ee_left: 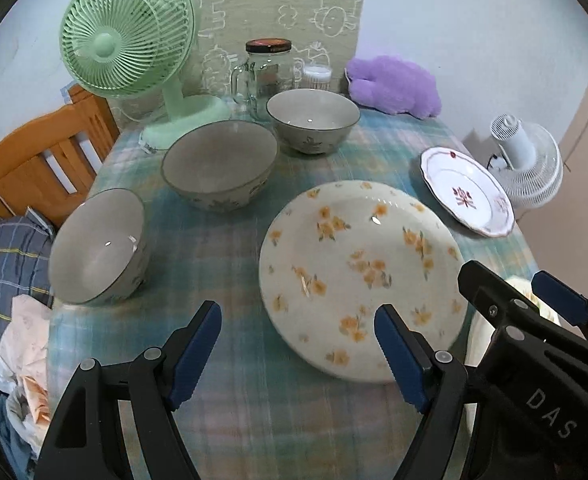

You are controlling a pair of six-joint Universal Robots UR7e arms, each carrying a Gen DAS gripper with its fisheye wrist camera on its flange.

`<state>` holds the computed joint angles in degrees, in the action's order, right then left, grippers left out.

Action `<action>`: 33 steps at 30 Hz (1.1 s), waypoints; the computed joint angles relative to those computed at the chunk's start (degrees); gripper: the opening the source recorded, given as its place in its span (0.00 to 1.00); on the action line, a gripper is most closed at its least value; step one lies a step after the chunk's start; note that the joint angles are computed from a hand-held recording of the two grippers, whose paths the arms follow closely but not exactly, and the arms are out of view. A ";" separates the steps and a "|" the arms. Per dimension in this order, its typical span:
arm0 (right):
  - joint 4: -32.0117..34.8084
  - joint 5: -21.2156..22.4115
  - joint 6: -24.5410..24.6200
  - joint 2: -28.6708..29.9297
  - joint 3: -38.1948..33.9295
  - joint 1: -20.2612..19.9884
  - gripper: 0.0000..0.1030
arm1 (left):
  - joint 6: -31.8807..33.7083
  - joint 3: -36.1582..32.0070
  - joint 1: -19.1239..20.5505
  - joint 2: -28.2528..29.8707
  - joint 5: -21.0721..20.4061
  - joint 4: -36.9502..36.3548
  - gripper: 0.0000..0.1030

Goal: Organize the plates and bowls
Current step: 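Lower the scalloped plate onto the table and open both grippers, then grasp the beaded-rim yellow-flower plate rim with both grippers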

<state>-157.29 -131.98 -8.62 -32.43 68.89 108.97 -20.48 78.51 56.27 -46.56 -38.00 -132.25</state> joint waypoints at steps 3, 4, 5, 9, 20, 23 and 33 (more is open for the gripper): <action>1.63 0.59 -1.19 2.18 -4.28 -0.72 0.81 | 0.85 -3.01 0.55 2.45 1.47 -0.61 0.78; 2.54 0.92 -1.53 2.99 -5.89 -1.04 0.81 | 0.49 -4.45 0.76 3.41 1.98 0.29 0.78; 3.78 0.99 -1.75 3.89 -7.69 -1.31 0.81 | 0.53 -5.38 1.00 4.10 2.06 0.22 0.78; 7.12 2.09 -3.33 7.36 -14.15 -2.52 0.81 | -0.37 -10.34 2.30 7.68 2.47 2.30 0.78; 15.89 2.82 -4.90 15.11 -27.32 -5.53 0.75 | -7.12 -18.11 5.24 13.27 2.40 10.96 0.76; 18.01 2.12 -2.36 15.90 -28.65 -6.07 0.71 | -8.36 -18.85 5.65 13.85 2.17 12.72 0.76; 24.37 3.01 -1.71 18.78 -34.39 -7.25 0.68 | -6.78 -19.65 5.87 15.08 3.30 11.96 0.76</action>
<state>-132.92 -128.97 -10.33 -13.66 34.50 101.72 -27.26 58.87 62.14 -31.48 -34.70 -120.30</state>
